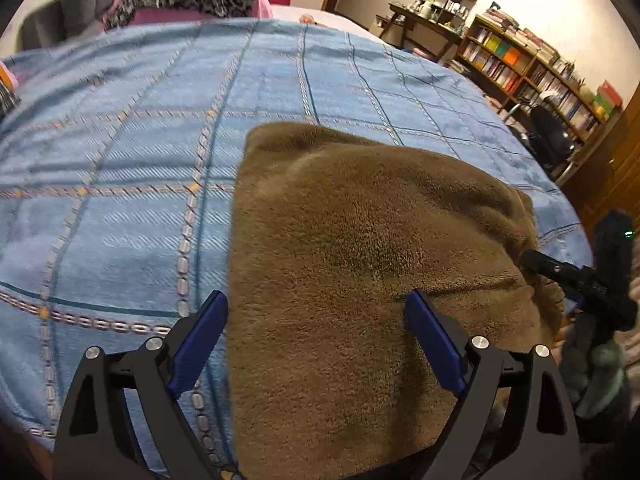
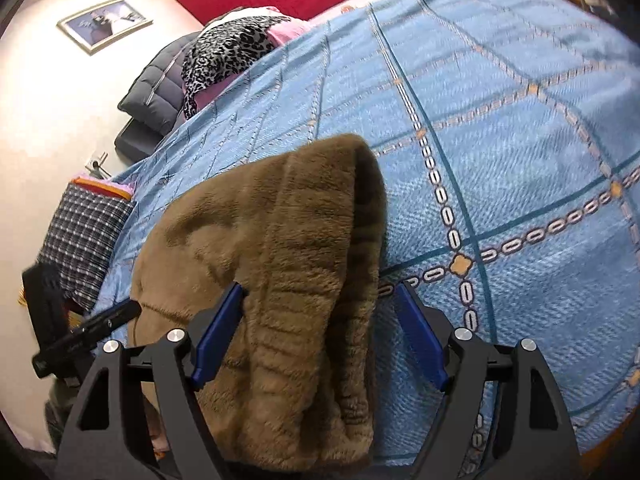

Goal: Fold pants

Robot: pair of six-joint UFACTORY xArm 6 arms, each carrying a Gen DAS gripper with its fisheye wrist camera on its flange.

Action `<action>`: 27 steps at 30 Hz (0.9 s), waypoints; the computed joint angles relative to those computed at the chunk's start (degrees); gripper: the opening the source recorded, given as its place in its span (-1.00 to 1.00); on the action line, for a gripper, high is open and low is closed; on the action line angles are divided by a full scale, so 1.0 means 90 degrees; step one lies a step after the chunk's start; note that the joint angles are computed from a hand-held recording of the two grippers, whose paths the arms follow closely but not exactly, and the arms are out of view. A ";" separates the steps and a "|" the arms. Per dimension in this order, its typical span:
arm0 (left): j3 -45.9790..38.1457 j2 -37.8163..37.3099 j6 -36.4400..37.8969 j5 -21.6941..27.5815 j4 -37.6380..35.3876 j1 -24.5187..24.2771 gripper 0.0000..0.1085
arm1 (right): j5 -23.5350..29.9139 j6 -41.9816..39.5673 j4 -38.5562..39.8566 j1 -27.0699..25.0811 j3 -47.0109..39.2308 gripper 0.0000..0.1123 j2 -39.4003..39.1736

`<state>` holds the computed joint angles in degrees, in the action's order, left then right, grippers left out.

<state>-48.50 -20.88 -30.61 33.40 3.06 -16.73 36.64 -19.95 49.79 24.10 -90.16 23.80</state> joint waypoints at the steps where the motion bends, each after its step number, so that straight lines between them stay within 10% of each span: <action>1: 0.0039 0.0028 0.0162 -0.0067 -0.0273 0.0060 0.65 | 0.0018 0.0028 0.0006 -0.0005 -0.0038 0.57 0.0043; 12: 0.0275 0.0283 0.2772 -0.0351 -0.4074 0.0484 0.73 | 0.0712 -0.0290 0.0584 -0.0190 -0.0567 0.71 0.0533; 24: 0.0116 0.0415 0.4000 -0.0327 -0.5420 0.0493 0.46 | 0.1010 -0.0525 0.0799 -0.0140 -0.0936 0.68 0.0786; 27: 0.0103 0.0384 0.3910 -0.0346 -0.5297 0.0466 0.36 | 0.1269 -0.0659 0.1018 -0.0174 -0.1046 0.37 0.0856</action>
